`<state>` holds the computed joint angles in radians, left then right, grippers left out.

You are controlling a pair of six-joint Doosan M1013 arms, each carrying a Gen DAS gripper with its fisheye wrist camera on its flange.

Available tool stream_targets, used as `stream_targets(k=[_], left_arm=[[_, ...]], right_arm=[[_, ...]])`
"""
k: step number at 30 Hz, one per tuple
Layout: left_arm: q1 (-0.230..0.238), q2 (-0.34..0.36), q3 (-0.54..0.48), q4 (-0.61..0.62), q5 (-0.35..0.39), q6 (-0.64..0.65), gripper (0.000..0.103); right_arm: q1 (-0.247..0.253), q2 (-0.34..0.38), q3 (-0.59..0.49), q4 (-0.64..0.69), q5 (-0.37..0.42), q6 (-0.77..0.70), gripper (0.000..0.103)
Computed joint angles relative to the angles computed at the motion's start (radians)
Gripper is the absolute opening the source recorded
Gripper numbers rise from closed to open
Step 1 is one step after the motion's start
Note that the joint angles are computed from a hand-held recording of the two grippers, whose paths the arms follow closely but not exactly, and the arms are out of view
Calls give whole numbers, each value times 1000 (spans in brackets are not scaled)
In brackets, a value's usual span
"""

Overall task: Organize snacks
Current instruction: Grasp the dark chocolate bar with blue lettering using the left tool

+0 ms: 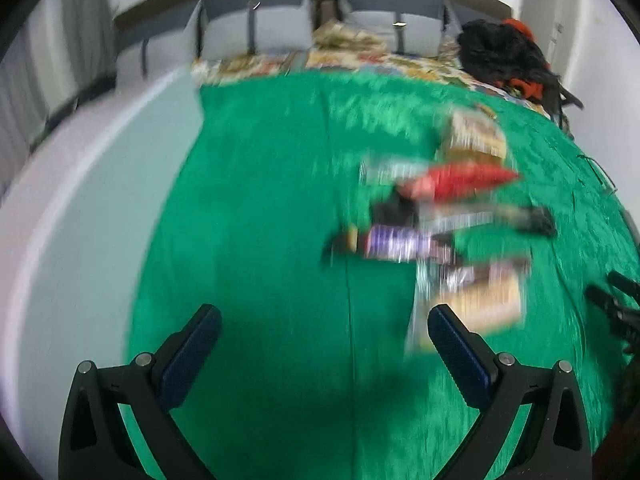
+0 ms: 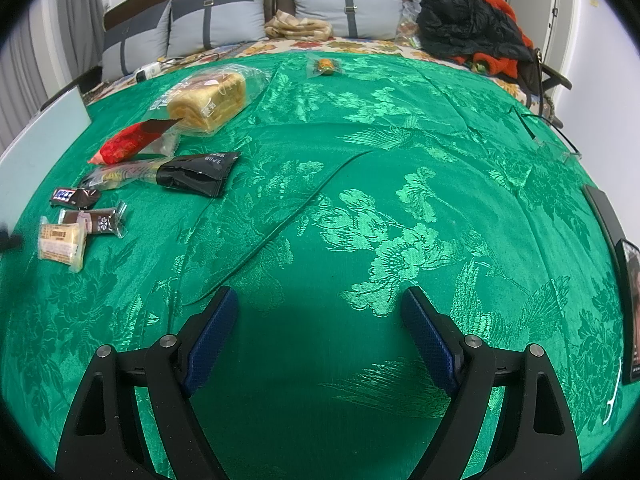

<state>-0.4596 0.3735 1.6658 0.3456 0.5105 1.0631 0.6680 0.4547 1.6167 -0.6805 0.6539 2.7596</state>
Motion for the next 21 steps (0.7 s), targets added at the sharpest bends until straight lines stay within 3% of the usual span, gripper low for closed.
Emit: stream_targets(k=[3, 9, 11, 14, 17, 21], left_arm=[[5, 54, -96, -87, 64, 231, 102], [-2, 116, -169, -192, 158, 620, 98], [7, 120, -172, -237, 146, 679, 96], [39, 143, -215, -360, 193, 700, 79], [70, 160, -246, -498, 252, 725, 77], [68, 167, -258, -535, 302, 837, 54]], right_arm=[[0, 0, 0, 0, -1, 0, 87], [0, 0, 0, 1, 0, 0, 87], [0, 0, -1, 1, -1, -1, 87], [0, 0, 0, 2, -1, -1, 87], [0, 0, 0, 2, -1, -1, 87], [0, 0, -1, 2, -1, -1, 87]])
